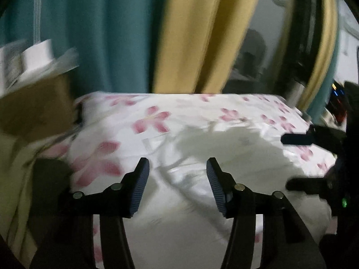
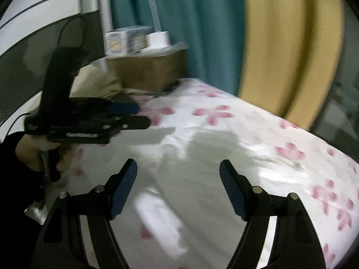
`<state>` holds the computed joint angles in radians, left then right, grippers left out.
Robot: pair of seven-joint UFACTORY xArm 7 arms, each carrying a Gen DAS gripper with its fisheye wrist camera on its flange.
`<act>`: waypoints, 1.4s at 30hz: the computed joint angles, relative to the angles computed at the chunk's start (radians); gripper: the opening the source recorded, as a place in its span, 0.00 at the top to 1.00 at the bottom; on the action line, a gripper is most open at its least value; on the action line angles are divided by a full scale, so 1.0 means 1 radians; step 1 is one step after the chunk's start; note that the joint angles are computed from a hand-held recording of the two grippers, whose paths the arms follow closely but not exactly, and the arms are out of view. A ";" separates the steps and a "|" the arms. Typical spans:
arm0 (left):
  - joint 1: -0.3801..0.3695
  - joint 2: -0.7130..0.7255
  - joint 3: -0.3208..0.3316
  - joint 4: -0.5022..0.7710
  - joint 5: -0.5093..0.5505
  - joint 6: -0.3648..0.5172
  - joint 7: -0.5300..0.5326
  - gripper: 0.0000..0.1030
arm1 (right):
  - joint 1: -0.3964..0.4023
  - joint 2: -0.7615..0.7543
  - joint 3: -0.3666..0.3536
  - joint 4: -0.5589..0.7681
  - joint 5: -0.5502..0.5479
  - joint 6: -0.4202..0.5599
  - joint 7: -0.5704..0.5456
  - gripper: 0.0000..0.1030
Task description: Fold large clothes
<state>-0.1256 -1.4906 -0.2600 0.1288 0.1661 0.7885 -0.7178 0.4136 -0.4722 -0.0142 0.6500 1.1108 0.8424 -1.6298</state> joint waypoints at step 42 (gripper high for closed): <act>0.028 0.886 0.307 0.190 -0.261 -0.567 0.508 0.98 | -0.234 0.345 0.041 0.195 0.041 -0.203 0.142 0.26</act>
<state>-0.0981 -0.6046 0.0473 0.3186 -0.0945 0.2216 -0.2102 0.1792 -0.1268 0.0267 0.8454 1.1518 0.6390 -1.4875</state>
